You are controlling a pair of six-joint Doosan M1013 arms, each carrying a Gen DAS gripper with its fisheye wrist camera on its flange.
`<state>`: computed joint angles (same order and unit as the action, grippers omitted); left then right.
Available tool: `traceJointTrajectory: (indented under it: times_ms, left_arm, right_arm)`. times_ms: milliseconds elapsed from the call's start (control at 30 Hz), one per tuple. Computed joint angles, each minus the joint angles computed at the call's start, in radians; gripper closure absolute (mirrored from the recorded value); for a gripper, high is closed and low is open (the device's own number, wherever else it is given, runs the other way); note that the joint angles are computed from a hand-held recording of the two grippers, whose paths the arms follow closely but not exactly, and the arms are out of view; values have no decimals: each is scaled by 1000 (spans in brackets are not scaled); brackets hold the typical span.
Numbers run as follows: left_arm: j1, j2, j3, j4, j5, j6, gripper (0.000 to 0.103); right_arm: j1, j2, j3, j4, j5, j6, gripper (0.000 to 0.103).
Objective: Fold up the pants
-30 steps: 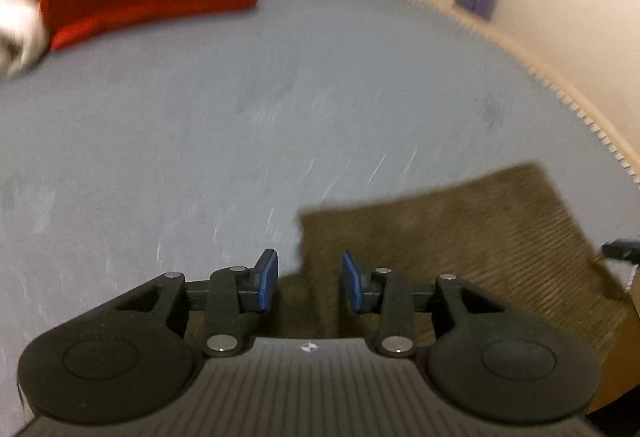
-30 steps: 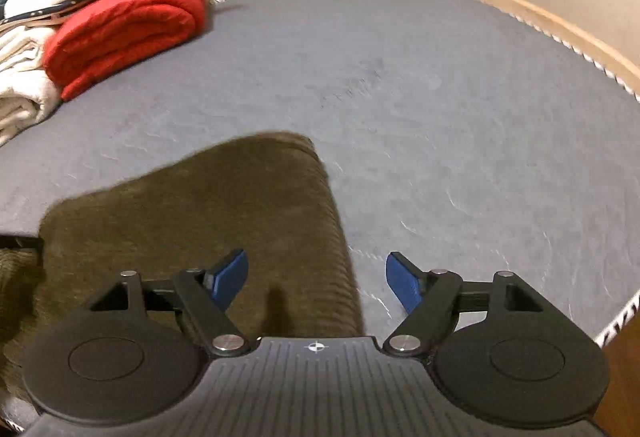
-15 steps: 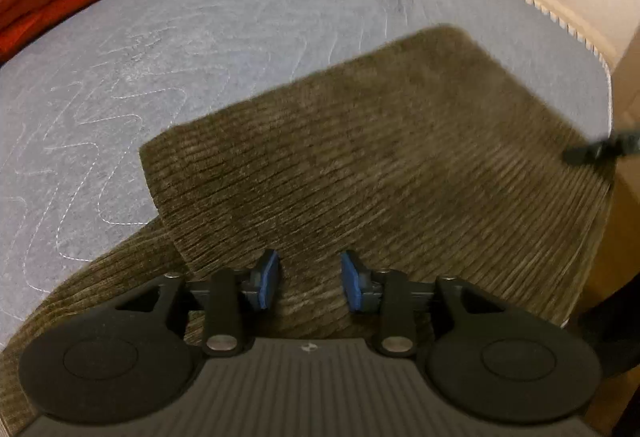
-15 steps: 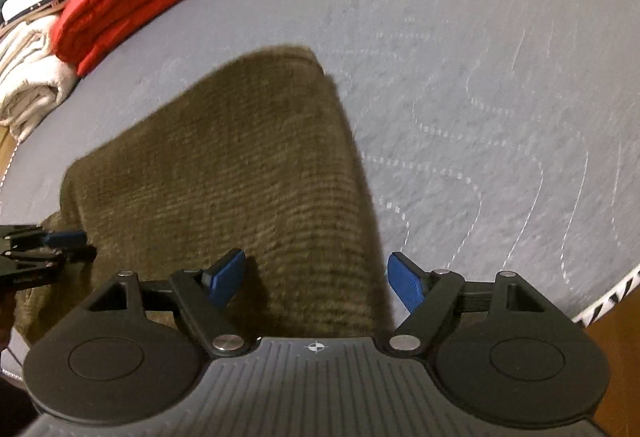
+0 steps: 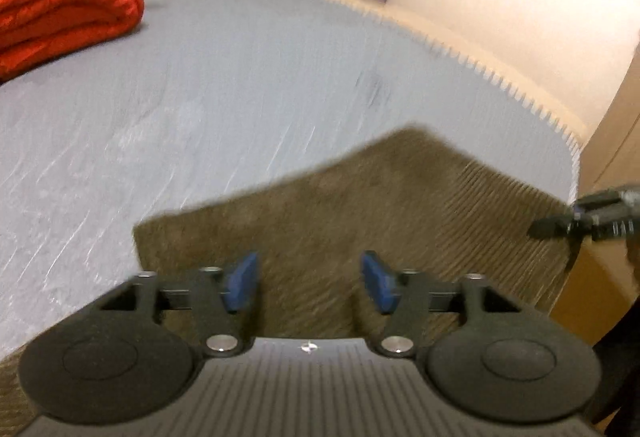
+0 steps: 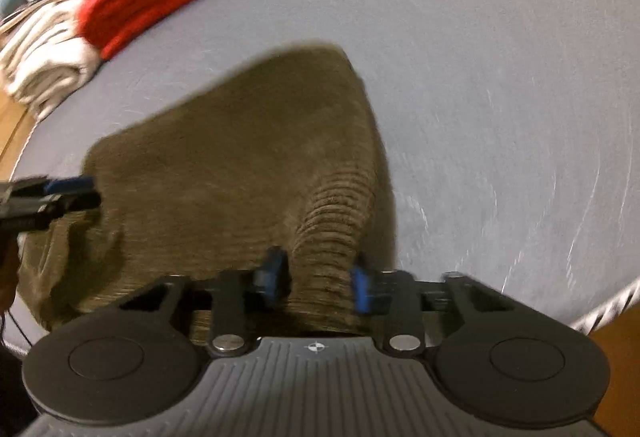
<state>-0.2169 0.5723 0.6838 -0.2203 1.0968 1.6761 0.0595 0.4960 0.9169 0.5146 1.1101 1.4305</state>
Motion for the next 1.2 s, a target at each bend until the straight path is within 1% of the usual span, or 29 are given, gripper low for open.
traceJointTrajectory:
  times_ms: [33, 100, 167, 200, 233, 267, 333, 367, 400, 467, 500, 533, 567, 600, 633, 667, 700, 733, 800, 833, 900, 933, 1000, 1067, 1100, 1133, 1200]
  left_arm:
    - [6, -10, 13, -48, -35, 6, 19]
    - [26, -23, 28, -196, -88, 35, 17]
    - [45, -25, 30, -336, -100, 51, 14]
    - [55, -22, 27, -400, -94, 50, 12]
    - [61, -18, 21, -444, -83, 45, 8]
    - [65, -14, 14, -466, -69, 38, 3]
    - [68, -2, -14, -461, -28, 22, 3]
    - [67, 1, -21, -449, -17, 20, 3]
    - [67, 1, -22, -439, -11, 22, 3]
    - [66, 2, -32, -398, 7, 16, 3]
    - [63, -2, -32, -341, 9, 3, 3]
    - [58, -5, -30, -280, 8, -11, 6]
    - [53, -5, -35, -213, 21, -28, 20]
    - [51, 0, -49, -149, 50, -51, 33]
    - [54, 9, -65, -115, 83, -77, 60]
    - [63, 21, -87, -109, 126, -99, 75]
    - [71, 26, -94, -102, 153, -119, 78]
    - [78, 19, -77, -91, 150, -124, 80]
    - [96, -5, -34, -94, 121, -120, 81]
    - [108, -18, -14, -106, 108, -123, 81]
    - [139, -48, 24, -123, 77, -125, 82]
    - [153, -58, 34, -122, 67, -134, 82]
    - [191, -90, 70, -98, 47, -168, 82]
    - [221, -110, 89, -52, 50, -219, 82]
    - [238, -119, 103, -29, 61, -247, 81]
    - [252, -124, 111, -20, 77, -267, 78]
    - [277, -128, 131, -20, 106, -315, 62]
  right_arm:
    - [4, -24, 22, 36, -51, -89, 75]
    - [21, -67, 62, 105, -132, -287, 76]
    - [40, -96, 92, 188, -171, -463, 76]
    - [53, -109, 108, 222, -189, -552, 76]
    - [66, -121, 124, 250, -206, -646, 76]
    - [80, -132, 142, 280, -221, -752, 77]
    - [107, -148, 168, 322, -234, -934, 77]
    - [120, -150, 171, 333, -227, -992, 76]
    - [129, -149, 167, 333, -217, -1007, 76]
    - [150, -137, 148, 329, -186, -1020, 77]
    - [157, -130, 137, 329, -174, -1027, 77]
    - [164, -124, 126, 334, -158, -1036, 77]
    - [169, -114, 111, 341, -142, -1038, 78]
    - [173, -102, 91, 358, -114, -1034, 79]
    - [175, -98, 83, 377, -91, -1030, 86]
    - [170, -81, 54, 407, -43, -1023, 103]
    - [167, -70, 35, 452, 23, -1013, 103]
    - [169, -54, 10, 484, 78, -1005, 103]
    - [173, -52, 7, 513, 110, -1056, 103]
    - [172, -40, -12, 530, 132, -1048, 103]
    - [160, -2, -73, 586, 182, -965, 102]
    - [154, 17, -105, 619, 192, -914, 99]
    - [146, 49, -154, 647, 171, -813, 85]
    - [145, 71, -192, 606, 111, -688, 51]
    - [149, 76, -198, 570, 78, -636, 45]
    - [155, 84, -213, 503, 43, -555, 39]
    - [169, 116, -268, 367, 32, -390, 37]
